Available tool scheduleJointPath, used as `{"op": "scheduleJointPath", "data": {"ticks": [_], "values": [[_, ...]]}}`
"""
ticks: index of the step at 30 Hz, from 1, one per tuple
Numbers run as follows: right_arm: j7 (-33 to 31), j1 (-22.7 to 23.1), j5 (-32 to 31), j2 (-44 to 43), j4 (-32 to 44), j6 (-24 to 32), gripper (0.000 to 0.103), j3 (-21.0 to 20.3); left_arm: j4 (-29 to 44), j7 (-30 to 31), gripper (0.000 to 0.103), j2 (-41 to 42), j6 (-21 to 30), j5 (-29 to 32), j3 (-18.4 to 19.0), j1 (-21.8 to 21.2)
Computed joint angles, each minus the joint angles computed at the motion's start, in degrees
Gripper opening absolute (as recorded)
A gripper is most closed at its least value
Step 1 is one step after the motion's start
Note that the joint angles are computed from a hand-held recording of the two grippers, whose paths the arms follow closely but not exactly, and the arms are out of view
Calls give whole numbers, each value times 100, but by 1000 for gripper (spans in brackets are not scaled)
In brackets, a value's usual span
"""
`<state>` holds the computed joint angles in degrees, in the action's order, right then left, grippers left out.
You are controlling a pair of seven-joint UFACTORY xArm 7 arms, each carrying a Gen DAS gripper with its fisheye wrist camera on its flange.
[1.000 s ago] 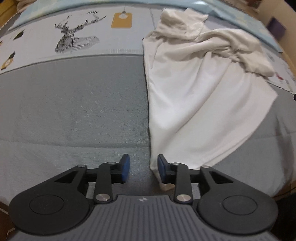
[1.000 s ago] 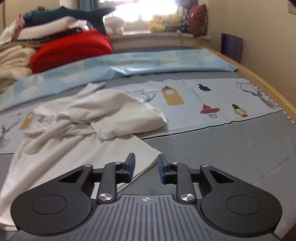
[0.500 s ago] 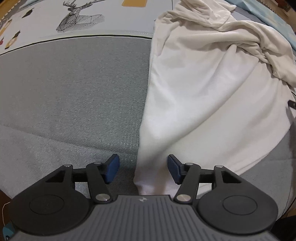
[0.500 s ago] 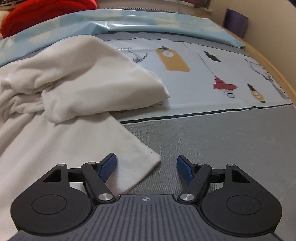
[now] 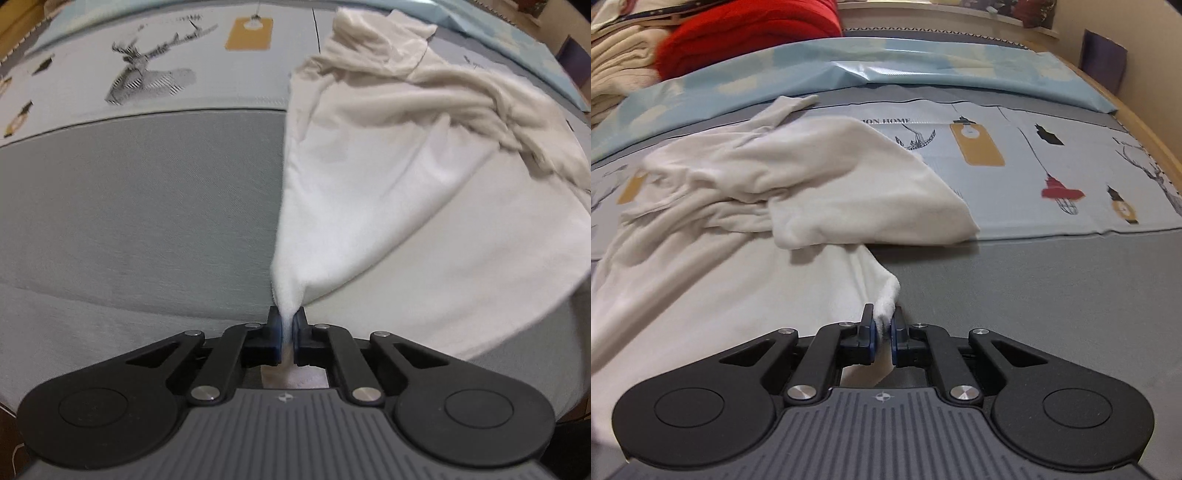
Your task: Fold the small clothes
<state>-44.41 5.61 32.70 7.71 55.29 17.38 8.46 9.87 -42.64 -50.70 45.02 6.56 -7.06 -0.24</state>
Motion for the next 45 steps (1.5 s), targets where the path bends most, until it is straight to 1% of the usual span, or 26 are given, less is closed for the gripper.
{"op": "scheduleJointPath", "data": {"ticks": [3, 6, 9, 10, 12, 14, 18, 19, 21, 23, 24, 25, 26, 28, 29, 30, 31, 32, 34, 36, 37, 39, 40, 42, 43, 45], "values": [[-14, -109, -208, -559, -326, 817, 6, -220, -231, 258, 5, -793, 447, 31, 187, 30], [-314, -135, -461, -1104, -702, 1752, 6, -513, -427, 644, 5, -1545, 1017, 36, 351, 82], [-500, -138, -1054, -1400, -999, 2490, 6, -694, -542, 1107, 5, -1950, 1584, -26, 515, 98], [-619, -129, -1233, -1473, -1096, 2613, 6, -724, -574, 1283, 5, -2038, 1721, -63, 583, 94], [-921, -100, -1433, -1629, -1300, 2627, 6, -780, -606, 1665, 5, -2128, 1958, -181, 715, 50], [-1096, -79, -1292, -1713, -1386, 2486, 8, -871, -595, 1914, 5, -2136, 2071, -268, 679, -5], [-1038, -65, -977, -1615, -1087, 2702, 8, -949, -535, 2166, 5, -2288, 2097, -430, 675, 41], [-1059, -61, -1051, -1578, -1008, 2826, 8, -928, -548, 2156, 5, -2366, 2114, -460, 671, 108], [-1081, -87, -1358, -1557, -1068, 2841, 7, -872, -537, 2193, 5, -2357, 2132, -500, 738, 255], [-942, -83, -1770, -1556, -1160, 2747, 8, -774, -568, 2238, 5, -2248, 2151, -536, 623, 191], [-878, -68, -1782, -1532, -1153, 2647, 8, -762, -570, 2277, 6, -2147, 2114, -552, 596, 142], [-855, -54, -1669, -1537, -1141, 2499, 8, -778, -565, 2295, 6, -2057, 2065, -572, 607, 142], [-936, -25, -1345, -1577, -1135, 2281, 8, -830, -588, 2234, 7, -2124, 2090, -623, 570, 128], [-1193, 61, -437, -1629, -1081, 1884, 10, -972, -575, 2151, 10, -2223, 1967, -591, 566, 256], [-1229, 94, -103, -1632, -1089, 1561, 12, -988, -603, 2106, 16, -2400, 1863, -596, 607, 332], [-1236, 152, 225, -1634, -1146, 1045, 15, -965, -635, 2078, 20, -2540, 1731, -613, 659, 396], [-1373, 163, 723, -1617, -1174, 552, 17, -869, -671, 2040, 21, -2641, 1601, -637, 685, 448], [-1544, 381, 1133, -1557, -1139, 299, 22, -1013, -699, 1981, 21, -2683, 1467, -663, 686, 494], [-1921, 535, 1870, -1438, -986, 282, 23, -1054, -604, 1819, 21, -2303, 1184, -696, 549, 484], [-2420, 668, 2484, -1300, -904, 139, 23, -927, -499, 1692, 21, -1958, 905, -622, 393, 459], [-2783, 767, 2859, -1235, -879, 31, 23, -823, -452, 1664, 21, -1807, 730, -603, 398, 450], [-3112, 888, 3154, -1062, -772, -97, 31, -588, -423, 1578, 21, -1608, 439, -647, 455, 418], [-3475, 982, 3530, -941, -683, -188, 34, -460, -381, 1552, 21, -1453, 300, -662, 485, 415], [-3899, 1130, 4016, -728, -532, -419, 51, -189, -318, 1554, 21, -1181, 100, -637, 518, 437], [-3927, 1195, 4049, -629, -478, -538, 53, -59, -329, 1549, 21, -1169, 93, -632, 523, 436], [-3685, 1328, 3663, -330, -328, -756, 54, 156, -268, 1528, 21, -932, -35, -631, 530, 439]]}}
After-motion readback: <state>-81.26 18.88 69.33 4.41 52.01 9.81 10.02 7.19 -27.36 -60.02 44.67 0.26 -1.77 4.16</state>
